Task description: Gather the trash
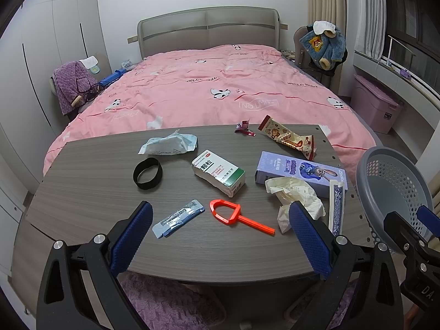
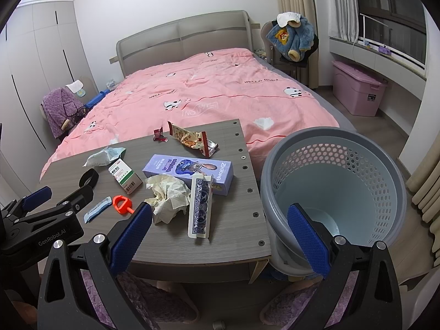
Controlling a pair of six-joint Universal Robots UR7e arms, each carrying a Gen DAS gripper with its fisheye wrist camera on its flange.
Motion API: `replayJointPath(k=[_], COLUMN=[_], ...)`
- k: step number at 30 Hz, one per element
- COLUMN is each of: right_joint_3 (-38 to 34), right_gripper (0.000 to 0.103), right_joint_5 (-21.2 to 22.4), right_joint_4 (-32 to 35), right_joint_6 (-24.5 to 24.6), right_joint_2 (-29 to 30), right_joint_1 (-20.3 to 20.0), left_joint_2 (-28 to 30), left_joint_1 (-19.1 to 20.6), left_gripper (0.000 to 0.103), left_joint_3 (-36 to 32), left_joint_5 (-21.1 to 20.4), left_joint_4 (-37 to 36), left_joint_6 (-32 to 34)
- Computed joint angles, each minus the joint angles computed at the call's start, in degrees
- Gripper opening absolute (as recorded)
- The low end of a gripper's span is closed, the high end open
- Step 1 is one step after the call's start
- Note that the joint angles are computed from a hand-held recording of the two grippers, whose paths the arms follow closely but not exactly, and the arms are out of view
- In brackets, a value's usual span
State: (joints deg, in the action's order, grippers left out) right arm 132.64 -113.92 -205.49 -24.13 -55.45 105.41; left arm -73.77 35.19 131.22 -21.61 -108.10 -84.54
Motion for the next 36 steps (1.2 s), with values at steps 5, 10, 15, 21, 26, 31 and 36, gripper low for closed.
replayJointPath(k=[5, 10, 15, 21, 26, 31, 36], right_joint_3=[0.25, -0.06, -0.92, -3.14, -4.5, -5.99, -7.16], right_gripper=[0.097, 0.097, 0.097, 0.097, 0.097, 0.095, 0.087], right_joint_5=[-0.05, -0.21, -0.29, -0.51, -0.99, -1.65, -2.29], right_joint_4=[0.56, 1.76, 2.43, 3.56, 2.43, 2.82, 3.78], right_joint_6=[0.23, 0.79, 0.53, -0.12, -0.89, -1.45, -2.0], right_joint_2=[-0.41, -0.15, 1.75, 4.3, 6.62, 8.55, 9.88], right_joint_1=[-0.17, -0.81, -2.13, -3.16, -3.81, -4.27, -4.25], left_joint_2=[0.12, -0.16, -1.33, -3.28, -4.23, -3.82, -3.08], left_joint_1=[-0.07, 0.5, 1.59, 3.24, 4.78, 5.75, 6.18], left_gripper=[0.095, 0.095, 0.095, 0.095, 0.095, 0.095, 0.095], left_joint_3=[0.01, 0.63, 1.85, 2.77, 4.21, 5.03, 5.45], left_joint_5=[-0.37, -0.79, -1.47, -1.4, -1.28, -1.17, -1.52], left_joint_4=[-0.12, 0.68, 0.26, 3.09, -0.46, -3.6, -7.72], left_joint_6=[-0.16, -1.11, -1.4, -4.5, -2.55, -0.42, 3.16])
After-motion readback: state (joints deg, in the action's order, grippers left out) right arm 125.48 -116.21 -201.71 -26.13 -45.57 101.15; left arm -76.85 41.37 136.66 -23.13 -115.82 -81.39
